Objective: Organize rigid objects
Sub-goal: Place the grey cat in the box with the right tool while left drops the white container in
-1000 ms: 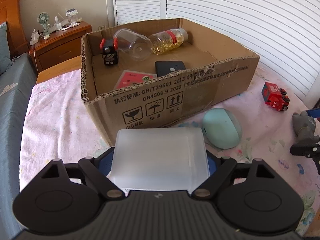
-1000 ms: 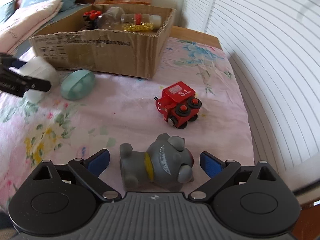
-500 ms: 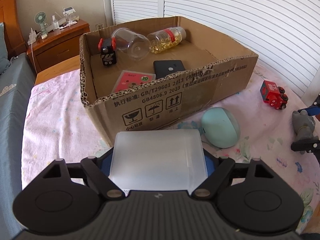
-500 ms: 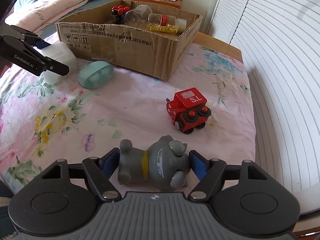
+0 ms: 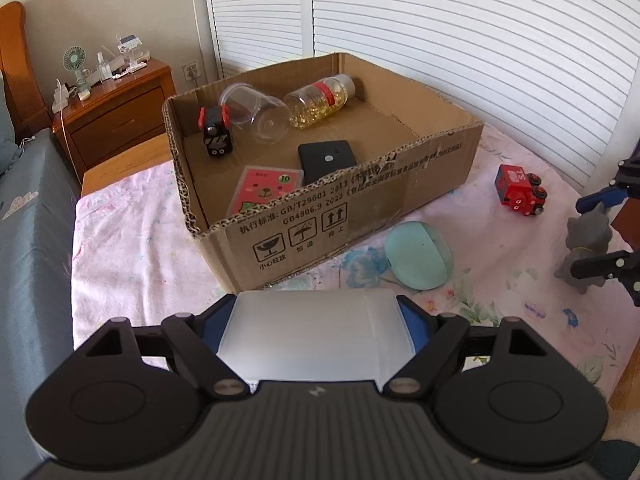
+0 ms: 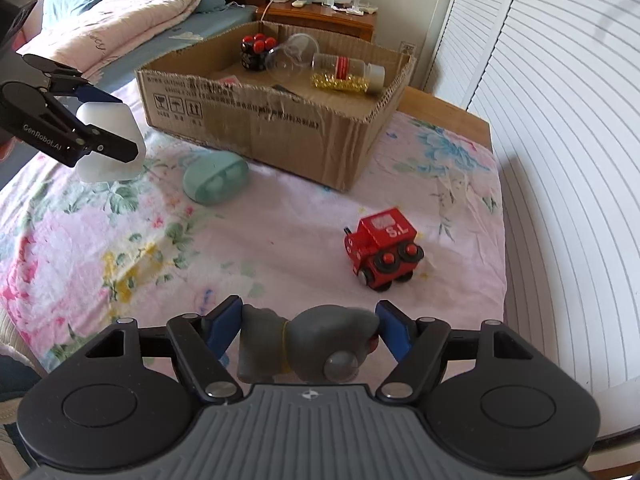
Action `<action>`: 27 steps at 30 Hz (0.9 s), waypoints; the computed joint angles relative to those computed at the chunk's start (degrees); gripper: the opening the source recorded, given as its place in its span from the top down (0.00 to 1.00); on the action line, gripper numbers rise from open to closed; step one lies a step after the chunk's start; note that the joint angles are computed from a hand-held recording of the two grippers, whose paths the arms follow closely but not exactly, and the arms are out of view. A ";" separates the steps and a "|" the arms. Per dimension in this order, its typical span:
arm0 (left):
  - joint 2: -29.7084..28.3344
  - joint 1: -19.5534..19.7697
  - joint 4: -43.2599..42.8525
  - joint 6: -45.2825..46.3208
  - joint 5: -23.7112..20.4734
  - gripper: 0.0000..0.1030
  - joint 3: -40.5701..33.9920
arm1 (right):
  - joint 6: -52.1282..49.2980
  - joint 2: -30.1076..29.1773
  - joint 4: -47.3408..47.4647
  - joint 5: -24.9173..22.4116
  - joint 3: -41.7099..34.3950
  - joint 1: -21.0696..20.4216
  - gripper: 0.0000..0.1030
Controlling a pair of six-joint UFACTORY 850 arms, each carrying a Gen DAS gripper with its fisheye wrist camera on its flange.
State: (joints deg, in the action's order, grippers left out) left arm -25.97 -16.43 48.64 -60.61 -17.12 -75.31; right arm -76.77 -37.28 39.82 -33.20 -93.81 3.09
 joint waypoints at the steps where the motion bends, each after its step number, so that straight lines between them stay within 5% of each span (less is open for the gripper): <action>1: 0.30 -0.04 -0.32 0.46 0.01 0.20 0.09 | -0.04 0.01 -0.04 -0.28 -0.24 0.04 0.25; 19: 2.43 -0.55 3.96 -0.20 1.19 0.20 -1.63 | -3.37 -0.07 3.34 -4.47 -4.41 0.81 0.27; 27: 0.38 0.14 9.34 -3.07 -0.75 0.20 -6.79 | -4.23 -4.28 6.56 -6.31 -14.72 2.36 0.27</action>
